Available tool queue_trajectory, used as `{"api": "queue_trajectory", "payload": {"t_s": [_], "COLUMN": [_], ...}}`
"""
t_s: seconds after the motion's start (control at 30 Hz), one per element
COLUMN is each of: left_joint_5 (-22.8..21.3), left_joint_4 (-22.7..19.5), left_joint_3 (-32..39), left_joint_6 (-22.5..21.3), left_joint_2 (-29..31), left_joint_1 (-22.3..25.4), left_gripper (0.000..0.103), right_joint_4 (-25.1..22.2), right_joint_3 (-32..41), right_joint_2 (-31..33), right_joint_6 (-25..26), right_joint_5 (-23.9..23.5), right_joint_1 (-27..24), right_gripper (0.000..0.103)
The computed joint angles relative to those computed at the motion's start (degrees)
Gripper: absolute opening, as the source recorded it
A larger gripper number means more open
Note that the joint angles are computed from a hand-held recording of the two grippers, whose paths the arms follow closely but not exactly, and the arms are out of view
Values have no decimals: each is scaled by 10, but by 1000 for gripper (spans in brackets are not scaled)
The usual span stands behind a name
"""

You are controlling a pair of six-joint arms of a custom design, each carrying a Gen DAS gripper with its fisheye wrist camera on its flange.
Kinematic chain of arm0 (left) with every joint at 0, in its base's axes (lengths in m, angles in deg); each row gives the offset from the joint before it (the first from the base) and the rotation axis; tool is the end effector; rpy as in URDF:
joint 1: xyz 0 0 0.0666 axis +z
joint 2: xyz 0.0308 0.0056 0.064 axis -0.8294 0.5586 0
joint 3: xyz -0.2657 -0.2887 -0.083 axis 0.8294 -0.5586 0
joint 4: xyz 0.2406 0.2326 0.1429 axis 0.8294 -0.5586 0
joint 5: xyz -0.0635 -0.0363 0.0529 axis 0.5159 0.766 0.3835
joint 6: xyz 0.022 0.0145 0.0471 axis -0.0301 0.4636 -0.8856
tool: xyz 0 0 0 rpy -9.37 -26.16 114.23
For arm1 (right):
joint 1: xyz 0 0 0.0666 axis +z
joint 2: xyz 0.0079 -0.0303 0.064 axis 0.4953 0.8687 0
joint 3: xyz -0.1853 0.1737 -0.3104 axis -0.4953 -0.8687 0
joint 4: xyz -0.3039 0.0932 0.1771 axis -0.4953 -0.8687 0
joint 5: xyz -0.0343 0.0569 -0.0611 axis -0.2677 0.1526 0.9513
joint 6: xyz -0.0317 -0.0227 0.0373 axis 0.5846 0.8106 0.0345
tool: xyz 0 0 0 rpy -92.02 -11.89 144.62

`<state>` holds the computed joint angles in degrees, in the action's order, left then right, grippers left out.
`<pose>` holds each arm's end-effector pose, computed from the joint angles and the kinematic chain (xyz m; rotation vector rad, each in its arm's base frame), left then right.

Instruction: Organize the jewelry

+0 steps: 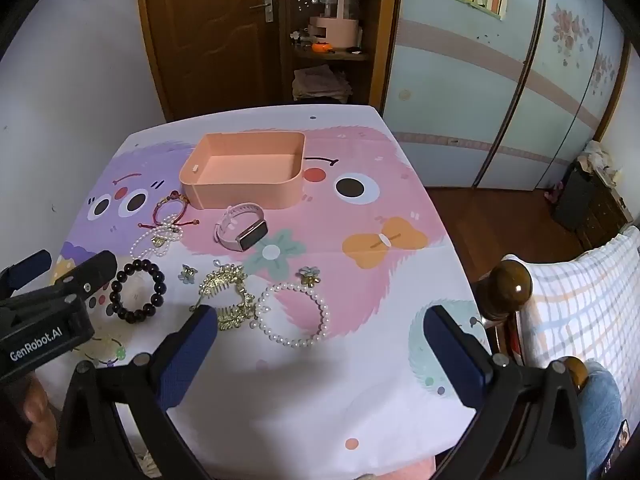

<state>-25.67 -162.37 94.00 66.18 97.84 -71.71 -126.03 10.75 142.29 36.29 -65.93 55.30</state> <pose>0.3800 -0.1013 0.5587 -0.0180 2.4902 -0.0123 0.3836 0.1715 0.5487 0.0705 2.5363 -0.0688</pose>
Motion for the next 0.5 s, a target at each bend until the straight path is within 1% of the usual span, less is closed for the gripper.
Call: {"api": "queue_trajectory", "payload": {"t_s": [0.17,0.27,0.37,0.4,0.43,0.47,0.5], "left_joint_5": [-6,-4,-4,7,7,7,7], "left_joint_4": [-2,6,16,5,4,3,-1], "left_joint_3": [1,-14,-20,-6,-7,-7,-4], "left_joint_6": [5,11,16,14,13,13,16], "left_joint_2": [-1,-9,-6,1,0,0,2], "left_joint_1": [-2,0,-2,7,7,6,9], "left_gripper": [102,102,102,102,102,102,102], "right_joint_4": [-4,-6,-4,-7,-11,0,-2], "right_joint_3": [0,2,5,9,13,-2,-1], "right_joint_2": [1,3,3,5,6,3,4], "right_joint_6": [-2,-1,4,4,5,4,4], "right_joint_5": [-3,-1,-3,-4,-4,-3,-2], "right_joint_1": [-1,0,-5,-5,-6,-3,-2], "right_gripper": [103,103,103,103,103,103,103]}}
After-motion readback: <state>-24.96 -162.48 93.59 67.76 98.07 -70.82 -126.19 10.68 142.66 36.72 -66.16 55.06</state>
